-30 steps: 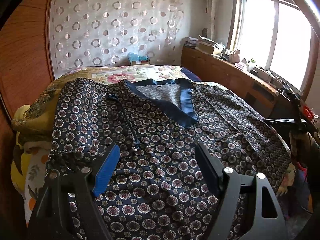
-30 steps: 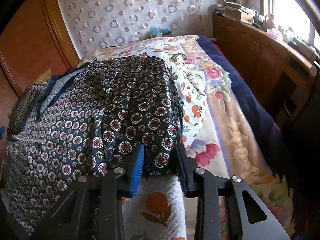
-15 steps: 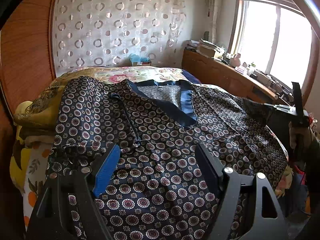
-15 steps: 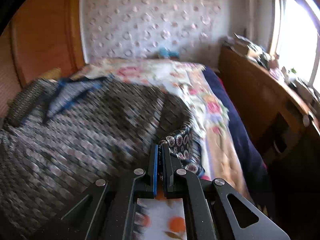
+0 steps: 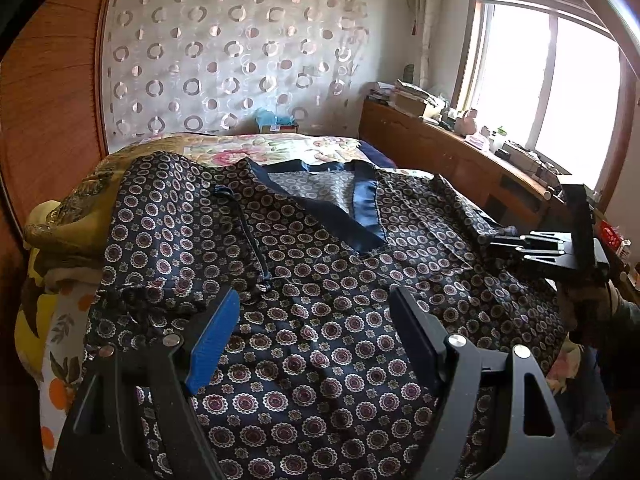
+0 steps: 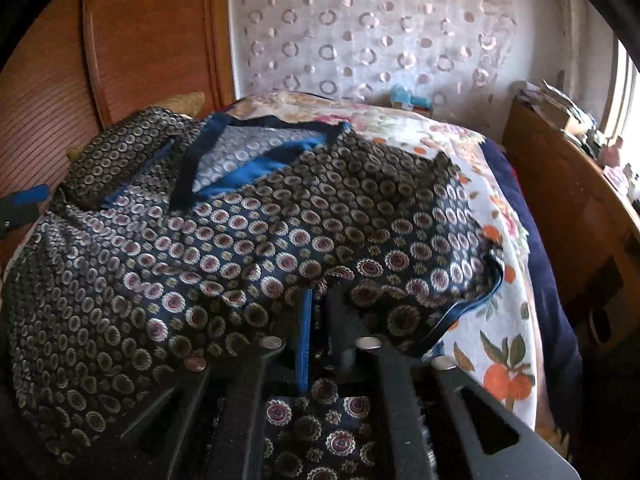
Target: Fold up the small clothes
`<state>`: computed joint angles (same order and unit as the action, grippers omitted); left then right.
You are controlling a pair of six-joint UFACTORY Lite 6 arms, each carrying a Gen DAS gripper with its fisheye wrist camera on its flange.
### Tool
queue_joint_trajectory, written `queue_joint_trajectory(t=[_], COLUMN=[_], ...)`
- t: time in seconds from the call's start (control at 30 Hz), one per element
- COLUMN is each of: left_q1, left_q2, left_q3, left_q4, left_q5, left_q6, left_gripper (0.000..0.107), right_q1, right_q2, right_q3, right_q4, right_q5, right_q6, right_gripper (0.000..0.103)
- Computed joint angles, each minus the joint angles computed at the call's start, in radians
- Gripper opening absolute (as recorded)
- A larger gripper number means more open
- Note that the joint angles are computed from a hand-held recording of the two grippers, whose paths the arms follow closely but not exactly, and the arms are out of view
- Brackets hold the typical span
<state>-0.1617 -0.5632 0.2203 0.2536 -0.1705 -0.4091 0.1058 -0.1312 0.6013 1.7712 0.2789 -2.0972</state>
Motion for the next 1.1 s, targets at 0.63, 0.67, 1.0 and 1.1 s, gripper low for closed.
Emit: queue_joint_trajectory(t=[0.63, 0.67, 1.0, 1.1], left_q1=[-0.089, -0.09, -0.094, -0.094], left_q2=[0.031, 0.033, 0.041, 0.029], left_q3=[0.002, 0.002, -0.003, -0.01], left_q4=[-0.277, -0.277, -0.273, -0.287], left_q5=[-0.016, -0.017, -0.028, -0.028], left_q6=[0.231, 0.23, 0.221, 0.231], left_gripper=[0.078, 0.078, 0.078, 0.078], right_q1=[-0.246, -0.238, -0.171, -0.204], right_q2=[0.316, 0.348, 0.489, 0.503], right_q3=[0.279, 0.306, 0.472, 0.486], right_q4=[-0.119, -0.132, -0.192, -0.239], right_q5=[0.045, 0.034, -0.047, 0.018], right_q6=[0.195, 0.212, 0.254, 0.278], right_gripper=[0.05, 0.05, 0.009, 0.004])
